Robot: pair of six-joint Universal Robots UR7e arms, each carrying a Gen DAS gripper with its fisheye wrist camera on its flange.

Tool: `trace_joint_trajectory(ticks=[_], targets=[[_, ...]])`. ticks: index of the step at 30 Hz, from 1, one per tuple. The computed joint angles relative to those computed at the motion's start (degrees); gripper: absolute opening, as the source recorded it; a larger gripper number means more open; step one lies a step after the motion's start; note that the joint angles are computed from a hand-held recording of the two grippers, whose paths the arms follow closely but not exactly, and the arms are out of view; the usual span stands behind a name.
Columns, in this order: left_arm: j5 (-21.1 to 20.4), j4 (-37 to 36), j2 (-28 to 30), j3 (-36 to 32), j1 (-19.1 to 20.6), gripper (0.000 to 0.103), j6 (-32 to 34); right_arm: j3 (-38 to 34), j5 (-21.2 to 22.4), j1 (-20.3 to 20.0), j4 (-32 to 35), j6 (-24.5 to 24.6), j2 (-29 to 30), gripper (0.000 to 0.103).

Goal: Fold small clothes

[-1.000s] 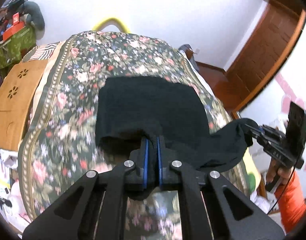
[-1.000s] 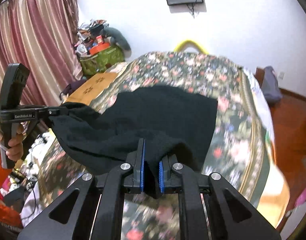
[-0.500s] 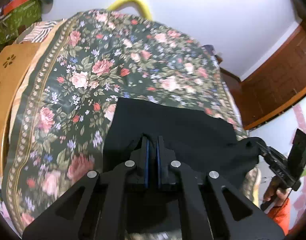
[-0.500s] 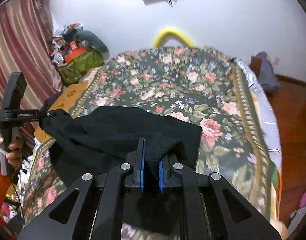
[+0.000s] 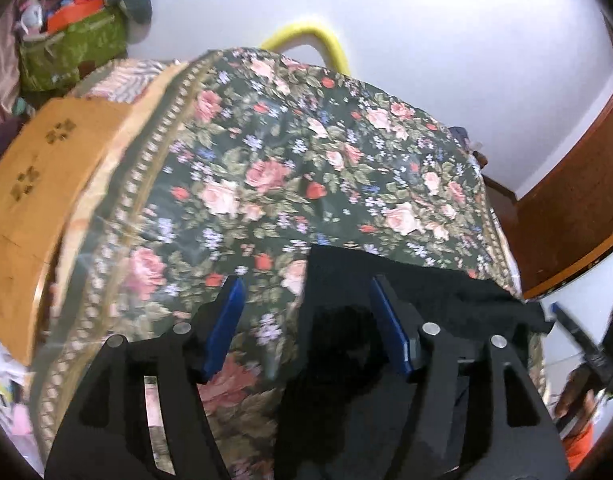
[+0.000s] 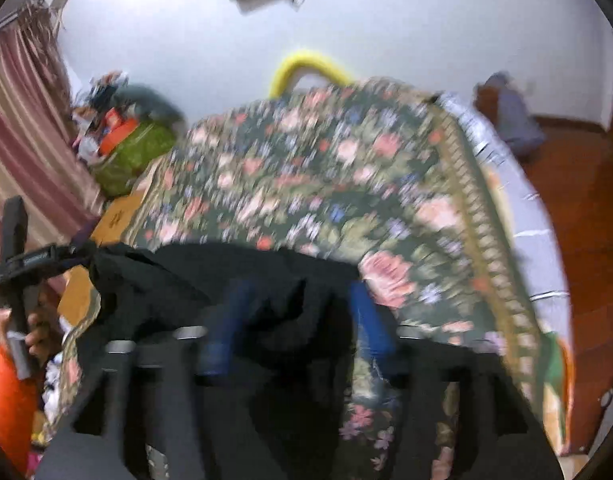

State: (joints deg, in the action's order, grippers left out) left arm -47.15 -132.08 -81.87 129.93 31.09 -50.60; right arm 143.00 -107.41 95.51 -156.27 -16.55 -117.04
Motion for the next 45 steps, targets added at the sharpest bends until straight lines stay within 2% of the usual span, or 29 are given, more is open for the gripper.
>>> trace_joint_trajectory(ticks=[2, 4, 7, 10, 14, 19, 23, 25, 27, 28, 29, 30, 31, 32, 33, 35, 38, 42, 45], targets=[[1.2, 3.7, -0.7, 0.1, -1.4, 0.064, -1.0, -0.6, -0.2, 1.0, 1.9, 0.5, -1.7, 0.073], [1.1, 7.0, -1.0, 0.2, -2.6, 0.068, -1.4, -0.9, -2.9, 3.1, 3.4, 0.4, -2.5, 0.073], [0.2, 8.7, -1.2, 1.3, -4.3, 0.072, -1.1, -0.7, -6.0, 4.8, 5.5, 0.0, -2.6, 0.073], [-1.2, 8.1, -0.5, 2.7, -5.0, 0.08, 0.1, 0.5, -6.8, 4.7, 6.3, -0.2, -3.2, 0.073], [-4.3, 3.9, 1.8, 4.0, -4.0, 0.084, 2.3, 2.7, -5.7, 2.2, 7.3, -1.3, -3.9, 0.074], [-8.4, -2.1, 6.5, 3.9, -0.7, 0.086, 4.5, 4.7, -5.9, -1.1, 5.1, -3.2, -0.6, 0.074], [-12.4, -10.5, 7.7, 4.6, 2.6, 0.087, 5.6, 5.5, 0.9, -6.6, 3.4, -3.4, -0.2, 0.073], [-16.1, -15.0, 8.3, 4.9, 4.5, 0.081, 7.1, 5.8, 3.1, -7.4, 2.4, -3.5, 0.3, 0.064], [-16.5, -17.0, 8.6, 5.2, 4.4, 0.073, 7.9, 5.8, 4.7, -8.0, 2.3, -2.9, 1.0, 0.051], [-16.6, -17.7, 8.5, 5.5, 4.1, 0.064, 8.4, 5.8, 5.0, -8.0, 2.2, -2.6, 1.2, 0.048], [-16.4, -17.8, 8.4, 5.6, 3.6, 0.051, 8.6, 5.8, 5.0, -7.6, 2.2, -2.4, 1.4, 0.042], [-16.3, -17.7, 8.1, 5.8, 2.8, 0.043, 9.0, 5.8, 4.9, -7.4, 2.1, -2.3, 1.4, 0.034], [-16.5, -17.3, 7.9, 5.8, 2.3, 0.027, 9.4, 6.0, 4.3, -6.9, 1.8, -2.1, 1.2, 0.03], [-16.7, -16.8, 7.8, 5.8, 1.6, 0.02, 10.2, 6.1, 4.0, -6.6, 1.8, -2.1, 0.8, 0.023], [-14.6, -14.6, 7.7, 5.7, -0.4, 0.019, 11.0, 6.1, 4.1, -6.6, 2.2, -2.0, -0.2, 0.015], [-11.4, -10.8, 7.1, 6.1, -4.1, 0.016, 11.2, 6.1, 5.4, -7.3, 4.0, -1.7, -2.7, 0.009], [-10.1, -6.0, 5.0, 6.5, -7.4, 0.015, 8.8, 5.7, 5.9, -6.1, 7.3, -1.3, -6.2, 0.007], [-10.5, 0.7, -0.9, 7.4, -12.2, 0.014, 3.0, 4.6, 4.7, -1.5, 14.0, 0.6, -11.0, 0.007], [-11.3, 6.4, -6.1, 8.4, -16.9, 0.014, -2.4, 3.8, 2.6, 3.9, 20.3, 3.2, -13.8, 0.007]])
